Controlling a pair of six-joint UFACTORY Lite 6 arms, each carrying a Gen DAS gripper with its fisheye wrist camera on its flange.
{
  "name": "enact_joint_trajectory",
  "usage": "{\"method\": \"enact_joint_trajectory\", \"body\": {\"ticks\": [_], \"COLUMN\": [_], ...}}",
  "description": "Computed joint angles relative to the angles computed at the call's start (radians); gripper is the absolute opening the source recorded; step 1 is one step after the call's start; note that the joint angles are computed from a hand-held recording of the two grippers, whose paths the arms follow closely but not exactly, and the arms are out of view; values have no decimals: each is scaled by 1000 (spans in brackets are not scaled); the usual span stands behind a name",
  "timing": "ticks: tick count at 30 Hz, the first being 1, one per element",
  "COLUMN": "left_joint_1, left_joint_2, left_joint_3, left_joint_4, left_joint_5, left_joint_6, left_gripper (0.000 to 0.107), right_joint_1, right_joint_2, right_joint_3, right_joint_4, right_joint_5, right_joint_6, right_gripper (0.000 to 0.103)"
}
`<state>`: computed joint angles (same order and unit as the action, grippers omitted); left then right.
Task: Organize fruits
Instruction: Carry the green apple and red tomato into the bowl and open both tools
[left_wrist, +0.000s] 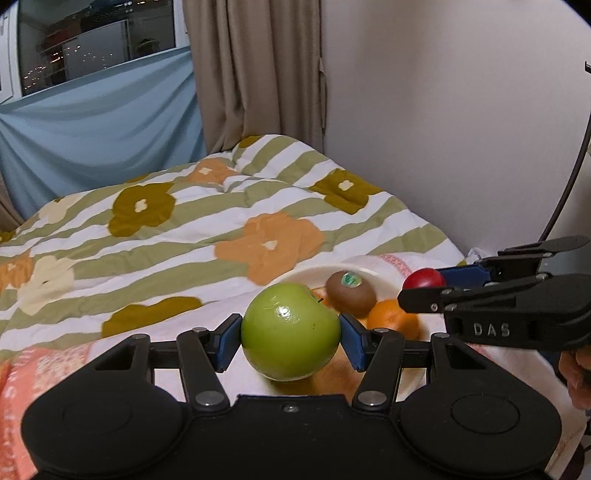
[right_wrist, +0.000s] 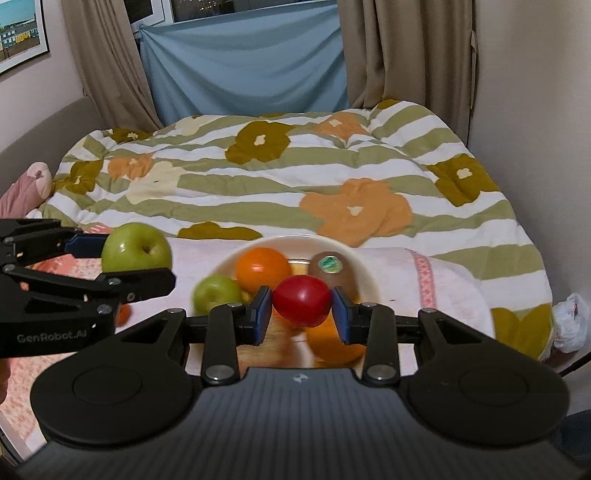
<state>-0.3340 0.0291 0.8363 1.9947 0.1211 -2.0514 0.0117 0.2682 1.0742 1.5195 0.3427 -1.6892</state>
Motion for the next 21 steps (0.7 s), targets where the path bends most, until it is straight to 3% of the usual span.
{"method": "enact_joint_trajectory", "body": {"ticks": [10,14,21], "left_joint_1": [-93,-104,-119], "left_joint_2": [365,484,584], "left_joint_3": [333,460,567], "left_joint_4": [-141,-402,-632], "left_joint_5": [44,53,81], "left_joint_6": [105,364,592], "left_gripper": [61,61,61], "right_joint_1": [-137,-168,-193], "right_joint_2": [229,295,350], "right_joint_3": [207,271,320], "right_joint_4": [-95,-135,-164], "right_joint_5": [104,130,160], "right_joint_6": [-14,5,17], "right_gripper": [50,50,50]}}
